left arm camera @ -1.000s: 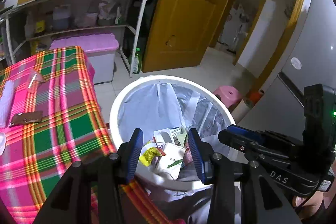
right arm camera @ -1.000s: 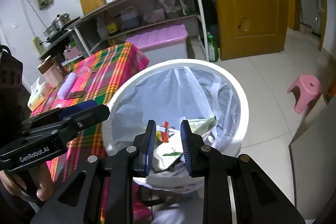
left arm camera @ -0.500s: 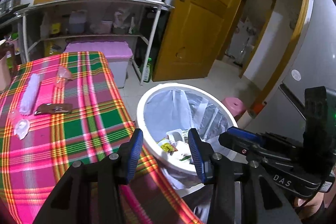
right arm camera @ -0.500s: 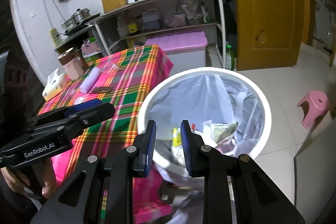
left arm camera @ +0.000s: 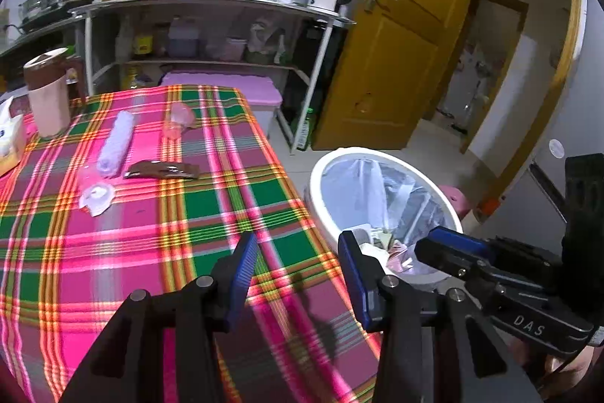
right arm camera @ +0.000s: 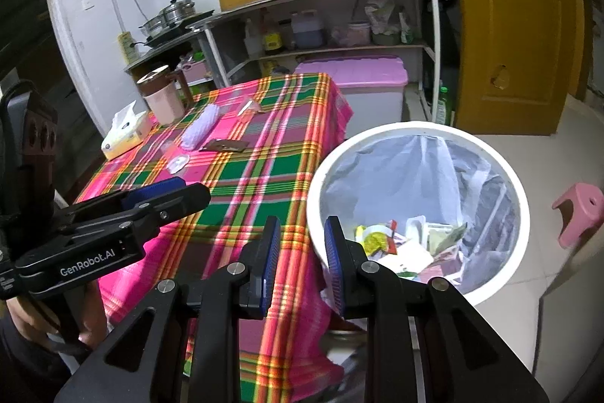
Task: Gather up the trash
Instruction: 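Move both grippers back from the bin toward the table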
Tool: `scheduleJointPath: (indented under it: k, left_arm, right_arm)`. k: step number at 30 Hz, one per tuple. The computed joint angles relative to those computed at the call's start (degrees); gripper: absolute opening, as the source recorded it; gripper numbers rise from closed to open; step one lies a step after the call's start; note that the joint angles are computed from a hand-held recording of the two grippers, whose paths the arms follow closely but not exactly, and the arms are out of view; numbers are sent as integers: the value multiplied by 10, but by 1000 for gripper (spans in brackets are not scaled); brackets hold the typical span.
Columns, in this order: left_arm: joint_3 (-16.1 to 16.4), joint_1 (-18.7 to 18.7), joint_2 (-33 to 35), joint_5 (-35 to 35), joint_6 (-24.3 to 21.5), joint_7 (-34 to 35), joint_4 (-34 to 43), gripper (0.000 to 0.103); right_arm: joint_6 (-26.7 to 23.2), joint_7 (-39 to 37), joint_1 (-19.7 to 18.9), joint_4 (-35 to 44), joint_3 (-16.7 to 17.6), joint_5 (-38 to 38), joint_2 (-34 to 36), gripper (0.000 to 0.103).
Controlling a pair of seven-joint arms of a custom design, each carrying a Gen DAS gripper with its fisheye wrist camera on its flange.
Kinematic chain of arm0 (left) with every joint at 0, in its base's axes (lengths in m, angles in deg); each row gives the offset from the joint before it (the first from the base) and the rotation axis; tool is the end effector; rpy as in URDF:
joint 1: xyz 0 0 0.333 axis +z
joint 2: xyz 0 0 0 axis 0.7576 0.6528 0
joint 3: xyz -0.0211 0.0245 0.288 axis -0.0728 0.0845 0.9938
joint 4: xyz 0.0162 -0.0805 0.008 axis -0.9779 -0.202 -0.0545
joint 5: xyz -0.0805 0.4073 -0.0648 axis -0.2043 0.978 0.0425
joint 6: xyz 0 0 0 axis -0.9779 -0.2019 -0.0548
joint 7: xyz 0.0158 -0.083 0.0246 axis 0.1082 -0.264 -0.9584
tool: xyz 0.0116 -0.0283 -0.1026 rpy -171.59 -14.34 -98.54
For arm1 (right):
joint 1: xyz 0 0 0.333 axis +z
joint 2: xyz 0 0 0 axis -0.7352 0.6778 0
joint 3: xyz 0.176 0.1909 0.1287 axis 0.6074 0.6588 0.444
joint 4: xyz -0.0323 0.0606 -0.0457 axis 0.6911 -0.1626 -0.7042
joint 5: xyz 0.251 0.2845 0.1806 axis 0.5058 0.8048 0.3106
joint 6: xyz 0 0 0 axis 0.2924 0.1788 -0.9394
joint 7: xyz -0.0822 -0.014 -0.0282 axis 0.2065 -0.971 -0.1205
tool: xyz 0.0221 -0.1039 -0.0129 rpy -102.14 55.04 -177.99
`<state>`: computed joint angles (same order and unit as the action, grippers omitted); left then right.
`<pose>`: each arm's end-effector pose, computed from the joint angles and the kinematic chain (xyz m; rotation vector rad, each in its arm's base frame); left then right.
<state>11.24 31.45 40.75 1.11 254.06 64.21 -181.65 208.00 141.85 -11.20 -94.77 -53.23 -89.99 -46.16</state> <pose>0.6059 -0.3972 0.3116 -1.4816 2.2021 -1.2185 0.5261 0.4206 0.3668 -1.6111 1.7281 -0.4761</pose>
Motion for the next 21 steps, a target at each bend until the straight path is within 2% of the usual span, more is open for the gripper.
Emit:
scheduleJointPath:
  k: [11,12,16,21]
  left_arm:
    - [43,-13,-34,-3,22,-33,-49,44]
    - [47,-14,-36,-3,24,-36,-51,44]
    - [68,-23,-43,-4,26,-51,-61,44]
    - [97,-35,-47,-4,24,-68,-65,44]
  right_arm:
    - [5,-67,9,43,1,55,36,26]
    - [7,-73,11,46,-1,60,39,26]
    - [17,-107,16,68,-5,89,58,42]
    - [20,-167,22,104,-7,141,88,43]
